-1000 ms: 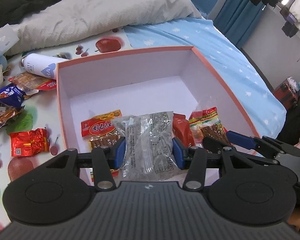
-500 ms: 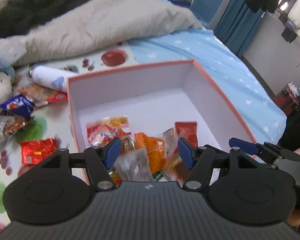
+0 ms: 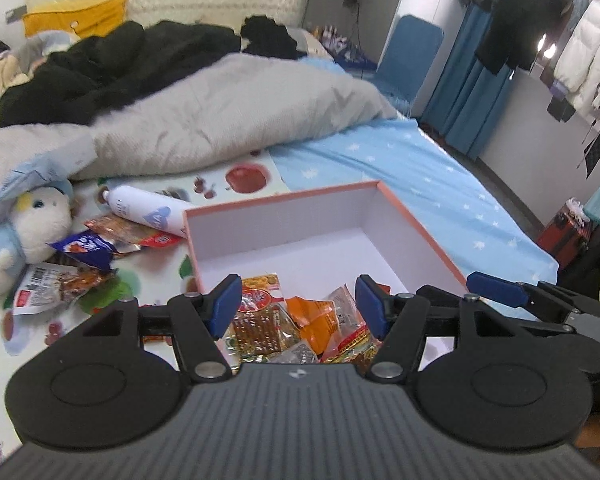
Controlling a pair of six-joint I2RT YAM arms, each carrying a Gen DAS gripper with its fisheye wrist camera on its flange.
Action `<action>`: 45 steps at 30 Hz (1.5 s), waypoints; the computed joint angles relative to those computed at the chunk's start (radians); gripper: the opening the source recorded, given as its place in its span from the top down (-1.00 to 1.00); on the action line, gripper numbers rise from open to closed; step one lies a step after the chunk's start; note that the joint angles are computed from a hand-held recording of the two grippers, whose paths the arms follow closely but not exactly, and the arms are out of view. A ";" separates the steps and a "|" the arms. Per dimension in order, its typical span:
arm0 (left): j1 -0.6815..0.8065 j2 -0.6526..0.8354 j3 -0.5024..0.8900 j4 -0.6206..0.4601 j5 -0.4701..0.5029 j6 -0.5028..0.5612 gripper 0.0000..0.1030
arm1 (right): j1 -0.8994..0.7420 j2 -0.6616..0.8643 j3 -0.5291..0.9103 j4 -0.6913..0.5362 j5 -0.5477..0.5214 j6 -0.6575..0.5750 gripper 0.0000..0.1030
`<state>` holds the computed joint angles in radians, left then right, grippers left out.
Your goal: Organize snacks
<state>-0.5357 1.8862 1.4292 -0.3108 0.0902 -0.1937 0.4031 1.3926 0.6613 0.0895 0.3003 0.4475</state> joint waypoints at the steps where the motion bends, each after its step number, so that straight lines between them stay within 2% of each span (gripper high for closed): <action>1: 0.005 -0.027 -0.026 0.008 0.001 0.001 -0.32 | 0.017 -0.015 0.000 -0.008 0.012 0.003 -0.31; 11: 0.063 -0.276 -0.249 0.060 0.011 0.010 -0.32 | 0.180 -0.083 0.024 -0.061 0.126 0.026 -0.31; 24: 0.233 -0.566 -0.515 0.058 0.064 0.047 -0.32 | 0.405 -0.030 0.087 -0.051 0.237 0.064 -0.31; 38: 0.532 -0.831 -0.751 -0.007 0.184 0.107 -0.32 | 0.605 0.149 0.190 -0.043 0.289 0.150 -0.31; 45: 0.633 -0.917 -0.861 -0.003 0.183 0.164 -0.32 | 0.656 0.226 0.213 -0.030 0.289 0.209 -0.31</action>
